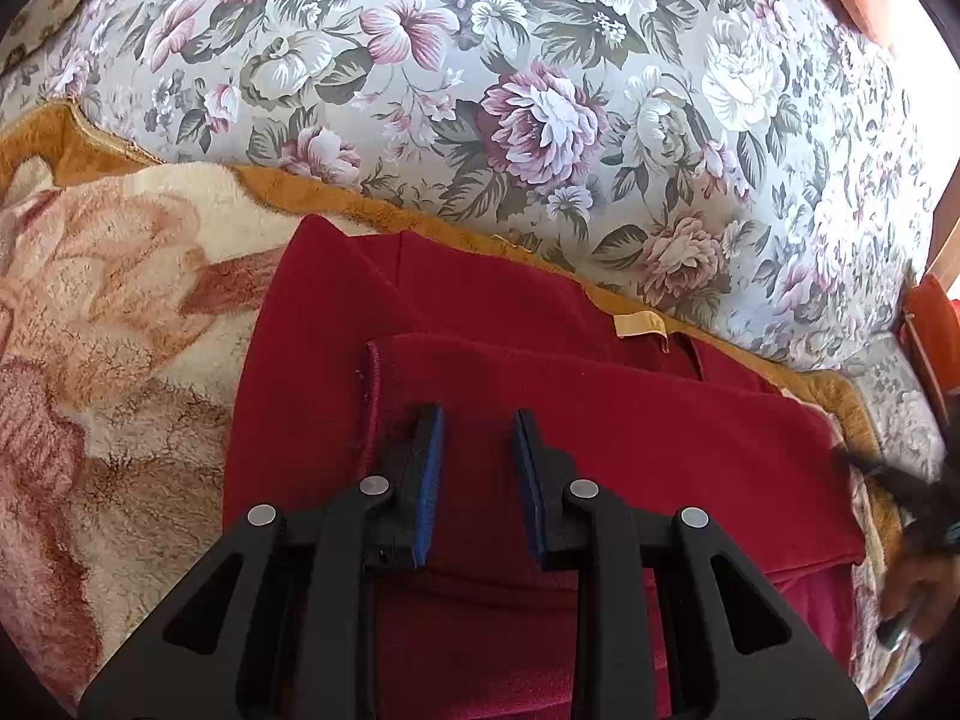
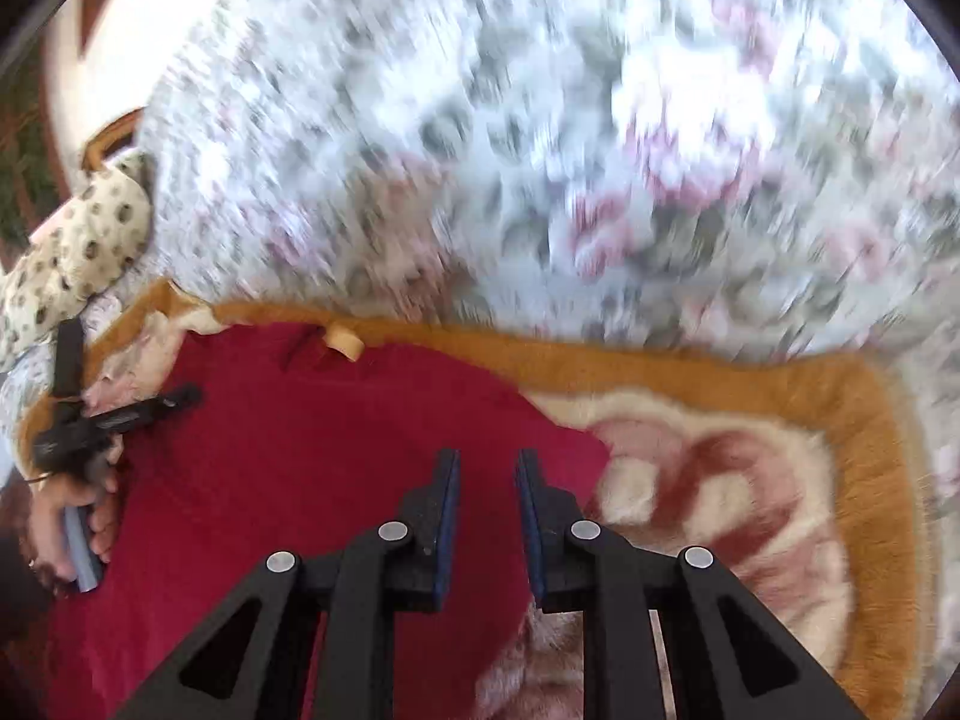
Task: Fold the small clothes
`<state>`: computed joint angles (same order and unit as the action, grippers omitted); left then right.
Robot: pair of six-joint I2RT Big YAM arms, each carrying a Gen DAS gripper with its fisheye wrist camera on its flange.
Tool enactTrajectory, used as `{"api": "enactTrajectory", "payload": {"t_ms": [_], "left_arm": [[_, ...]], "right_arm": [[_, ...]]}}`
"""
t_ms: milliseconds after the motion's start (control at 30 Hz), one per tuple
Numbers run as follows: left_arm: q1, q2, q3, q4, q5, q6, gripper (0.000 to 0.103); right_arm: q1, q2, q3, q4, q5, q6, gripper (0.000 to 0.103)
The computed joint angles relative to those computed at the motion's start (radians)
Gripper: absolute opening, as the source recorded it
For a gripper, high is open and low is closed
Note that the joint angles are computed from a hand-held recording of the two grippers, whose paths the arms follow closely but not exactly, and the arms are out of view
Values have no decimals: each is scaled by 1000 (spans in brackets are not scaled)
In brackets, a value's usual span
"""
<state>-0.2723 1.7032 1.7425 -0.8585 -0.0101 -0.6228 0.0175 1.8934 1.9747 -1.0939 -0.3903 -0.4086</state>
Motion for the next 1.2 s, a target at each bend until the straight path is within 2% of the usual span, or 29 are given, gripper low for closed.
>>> {"api": "enactTrajectory", "payload": {"t_ms": [33, 67, 100, 200, 267, 300, 333, 367, 400, 433, 467, 500, 533, 567, 633, 667, 733, 767, 800, 833, 867, 900, 933, 967, 1000, 1033, 1067, 1167, 1200], "left_arm": [[1, 0, -2, 3, 3, -2, 22], [2, -2, -5, 9, 7, -5, 22], [2, -3, -9, 15, 8, -9, 22], [5, -6, -19, 32, 19, -19, 22], [6, -9, -25, 41, 24, -24, 22], [8, -12, -29, 46, 28, -27, 22], [10, -13, -33, 53, 34, -31, 22], [10, -16, -38, 58, 36, -34, 22], [11, -16, -39, 60, 38, -35, 22], [11, -16, -40, 62, 40, -36, 22], [12, -16, -41, 64, 42, -37, 22], [12, -17, -42, 66, 44, -38, 22], [13, -17, -42, 66, 45, -39, 22], [13, -17, -41, 66, 46, -39, 22], [12, -16, -41, 65, 45, -40, 22], [12, -14, -38, 62, 43, -38, 22], [11, -15, -39, 61, 41, -36, 22], [11, -16, -40, 61, 40, -35, 22], [11, -15, -39, 61, 40, -36, 22], [10, -12, -35, 55, 38, -34, 22], [9, -11, -32, 51, 37, -30, 22], [9, -8, -26, 42, 35, -27, 22], [9, -7, -22, 37, 36, -26, 22], [11, -7, -21, 36, 43, -26, 22], [14, -6, -19, 34, 53, -31, 22], [18, -3, -7, 19, 64, -37, 22], [20, 2, 18, -25, 75, -53, 22], [24, 0, 79, -169, 127, -138, 26], [24, -19, 78, -198, 156, -162, 36]], "right_arm": [[1, -25, -63, 80, -2, 8, 18], [1, -40, -87, 110, -1, 9, 21], [2, -39, -81, 100, 5, 16, 21], [-2, -16, -26, 23, 2, 54, 23], [-6, 35, 82, -101, 0, 65, 24], [-3, 37, 97, -103, 8, 75, 24], [-4, 18, 88, -55, 13, 104, 24], [-3, -20, 32, 43, 16, 147, 24], [-2, -34, 16, 101, 17, 191, 27], [5, -18, 32, 108, 33, 226, 30], [16, 11, 56, 65, 67, 228, 35], [29, 52, 86, -3, 116, 220, 36], [34, 59, 91, -21, 130, 204, 37], [43, 37, 70, 12, 157, 171, 38], [54, 24, 75, -19, 195, 180, 38], [52, -10, 40, 3, 160, 190, 38], [45, -130, -117, 134, 78, 187, 38], [48, -169, -173, 160, 71, 170, 38], [53, -183, -199, 149, 81, 146, 40], [64, -174, -215, 97, 123, 99, 42], [74, -173, -245, 95, 170, 65, 45], [78, -209, -278, 144, 183, 60, 44], [93, -234, -291, 144, 248, 77, 44], [102, -263, -293, 106, 270, 121, 44], [95, -299, -318, 114, 232, 145, 44], [83, -369, -378, 155, 147, 177, 44], [80, -432, -432, 173, 94, 187, 44], [88, -582, -571, 165, 33, 146, 44], [85, -632, -623, 165, 29, 122, 44]]}}
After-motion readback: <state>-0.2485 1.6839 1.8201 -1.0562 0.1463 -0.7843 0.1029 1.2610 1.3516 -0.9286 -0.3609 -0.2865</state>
